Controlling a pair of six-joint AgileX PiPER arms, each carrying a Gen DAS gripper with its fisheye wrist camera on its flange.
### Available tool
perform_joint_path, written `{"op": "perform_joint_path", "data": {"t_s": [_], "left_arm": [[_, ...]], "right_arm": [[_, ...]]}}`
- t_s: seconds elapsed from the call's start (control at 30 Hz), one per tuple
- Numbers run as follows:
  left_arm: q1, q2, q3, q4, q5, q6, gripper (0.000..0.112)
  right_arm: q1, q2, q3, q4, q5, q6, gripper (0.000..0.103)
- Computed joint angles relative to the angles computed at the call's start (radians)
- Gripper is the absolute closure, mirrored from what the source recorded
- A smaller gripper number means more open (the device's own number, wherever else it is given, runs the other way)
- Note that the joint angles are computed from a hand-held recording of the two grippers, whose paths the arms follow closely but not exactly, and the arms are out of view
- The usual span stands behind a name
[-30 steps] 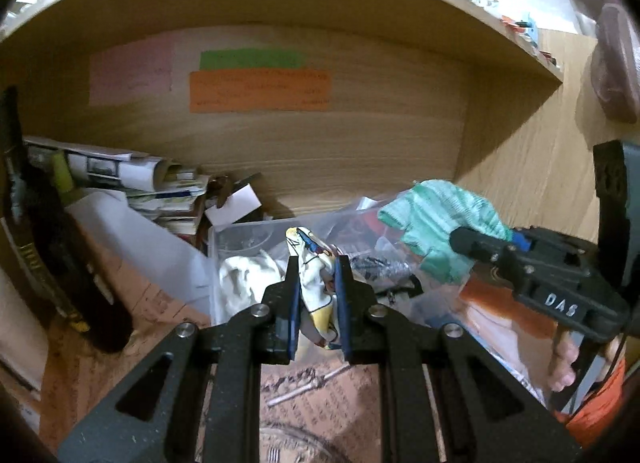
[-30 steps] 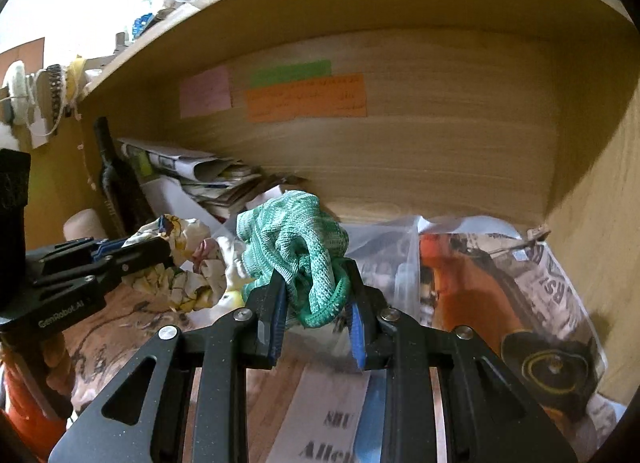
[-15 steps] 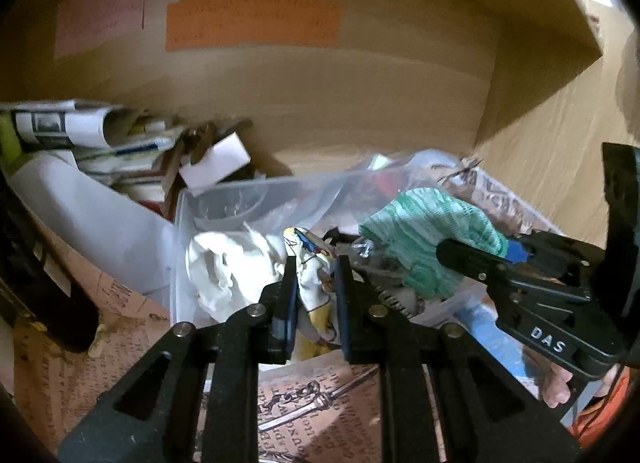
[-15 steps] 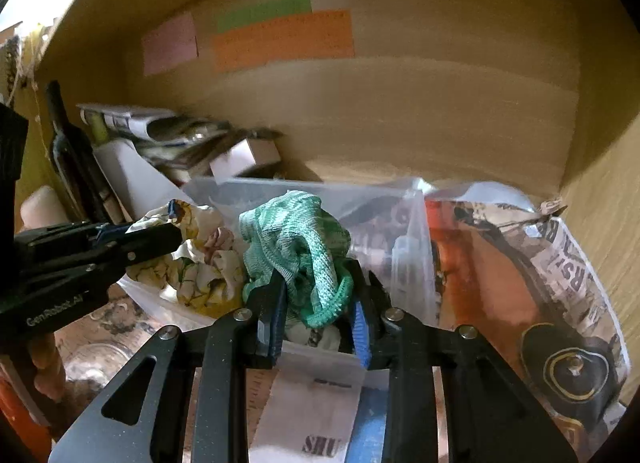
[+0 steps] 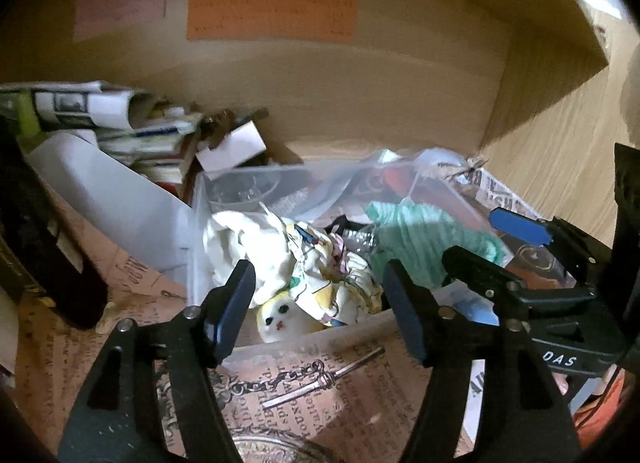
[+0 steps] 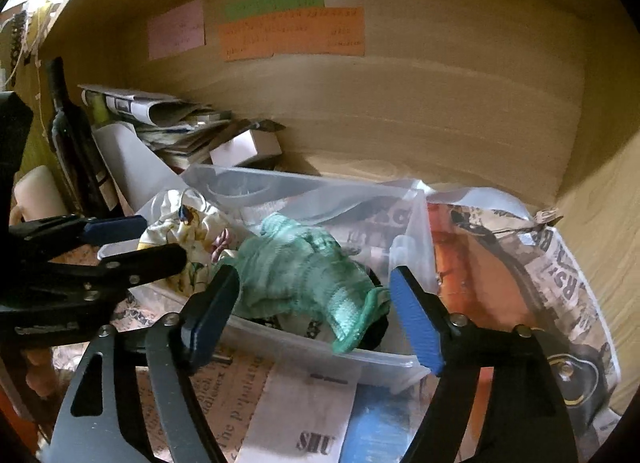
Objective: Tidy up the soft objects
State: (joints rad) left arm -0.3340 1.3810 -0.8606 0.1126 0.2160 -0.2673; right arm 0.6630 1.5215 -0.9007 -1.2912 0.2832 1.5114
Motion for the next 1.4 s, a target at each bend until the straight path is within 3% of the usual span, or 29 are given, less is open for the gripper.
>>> {"op": "perform_joint_path", "data": {"t_s": [0.33, 0.47, 0.67, 0.87, 1.1, 1.4], "left_arm": [[-0.098, -0.240, 0.082, 0.617, 0.049, -0.634, 0.040], [-0.192, -0.341, 0.109, 0.865, 0.140, -0.874, 0.034], [-0.377, -0.451, 0.135, 1.088, 0.335, -1.095, 0.017], [-0.548, -0.516, 0.146, 1.165, 0.498, -1.166, 0.010], [-0.696, -0.545, 0.153, 1.202, 0.634, -1.219, 0.009], [-0.747, -0.544, 0.162, 1.220, 0.687, -1.244, 0.009]], "right_arm": [[0.081, -0.194, 0.081, -0.155, 0.090, 0.167, 0.019], [0.149, -0.285, 0.110, -0.209, 0.170, 0.215, 0.017], [0.254, -0.377, 0.143, -0.271, 0.286, 0.274, 0.002], [0.356, -0.416, 0.158, -0.284, 0.387, 0.286, 0.000], [0.456, -0.454, 0.179, -0.276, 0.482, 0.288, 0.000], [0.506, -0.463, 0.191, -0.271, 0.529, 0.289, 0.000]]}}
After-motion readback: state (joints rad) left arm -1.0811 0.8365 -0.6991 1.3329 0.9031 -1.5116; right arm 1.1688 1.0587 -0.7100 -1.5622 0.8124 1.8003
